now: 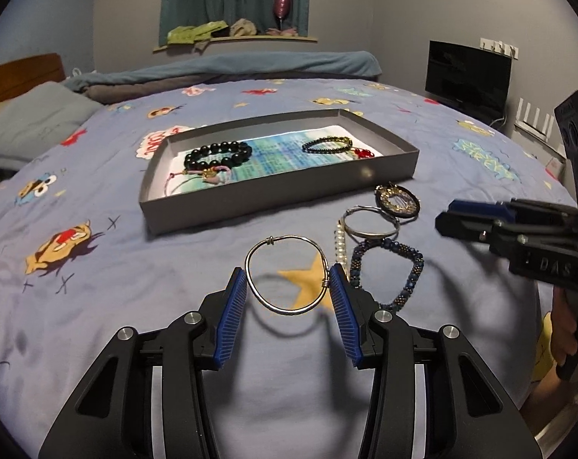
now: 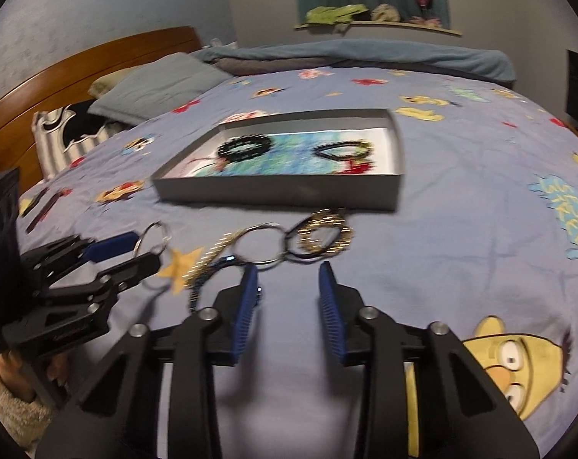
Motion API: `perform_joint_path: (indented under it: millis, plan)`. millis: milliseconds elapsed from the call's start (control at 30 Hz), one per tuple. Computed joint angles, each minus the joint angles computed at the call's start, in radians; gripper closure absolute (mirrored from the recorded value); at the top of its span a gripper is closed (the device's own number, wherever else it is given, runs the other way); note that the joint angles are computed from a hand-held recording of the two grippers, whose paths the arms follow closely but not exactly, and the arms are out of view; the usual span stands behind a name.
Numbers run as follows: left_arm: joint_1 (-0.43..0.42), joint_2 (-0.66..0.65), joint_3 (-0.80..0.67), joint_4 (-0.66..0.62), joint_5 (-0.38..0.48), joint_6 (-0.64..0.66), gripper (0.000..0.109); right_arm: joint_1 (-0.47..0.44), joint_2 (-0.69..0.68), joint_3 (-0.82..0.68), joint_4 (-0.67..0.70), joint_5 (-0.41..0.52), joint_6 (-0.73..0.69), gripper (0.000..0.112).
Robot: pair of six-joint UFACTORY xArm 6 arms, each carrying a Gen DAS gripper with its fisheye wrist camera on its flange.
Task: Organize jewelry
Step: 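Grasp the silver hoop with the left tool while the right grasps the blue beaded bangle, then carry the silver hoop and blue bangle into the tray and open both tools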
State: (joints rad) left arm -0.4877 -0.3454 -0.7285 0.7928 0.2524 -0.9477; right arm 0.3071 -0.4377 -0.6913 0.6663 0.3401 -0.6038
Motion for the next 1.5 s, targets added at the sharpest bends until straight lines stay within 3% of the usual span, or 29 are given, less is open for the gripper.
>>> perform_joint_path:
  millis: [300, 433, 533, 567, 667, 967, 1100, 1200, 1500]
  plan:
    - [0.002, -0.006, 0.011, -0.028, 0.006, 0.037, 0.062, 0.059, 0.041, -0.006, -0.134, -0.013, 0.085, 0.091]
    - [0.009, -0.011, 0.016, -0.032, 0.004, 0.041, 0.062, 0.079, 0.07, -0.003, -0.29, -0.044, 0.192, 0.091]
    - [0.011, -0.016, 0.022, -0.037, 0.005, 0.044, 0.062, 0.085, 0.083, 0.002, -0.421, -0.06, 0.28, 0.099]
    - [0.012, -0.018, 0.023, -0.038, 0.005, 0.044, 0.062, 0.088, 0.081, 0.006, -0.445, -0.066, 0.295, 0.105]
    - [0.019, -0.026, 0.028, -0.04, 0.001, 0.046, 0.062, 0.092, 0.068, 0.017, -0.466, -0.084, 0.304, 0.105]
    - [0.029, -0.048, 0.031, -0.044, -0.013, 0.052, 0.062, 0.108, -0.017, 0.02, -0.142, -0.086, 0.028, 0.105]
    - [0.035, -0.036, 0.013, -0.117, -0.021, 0.112, 0.062, 0.093, -0.034, -0.008, -0.024, -0.055, -0.051, 0.105]
    - [0.041, -0.024, -0.014, -0.097, -0.017, 0.101, 0.062, 0.083, -0.037, -0.026, 0.008, -0.051, -0.067, 0.105]
    - [0.062, 0.08, -0.159, -0.218, -0.01, 0.259, 0.062, 0.034, 0.031, -0.149, 0.047, -0.08, -0.073, 0.105]
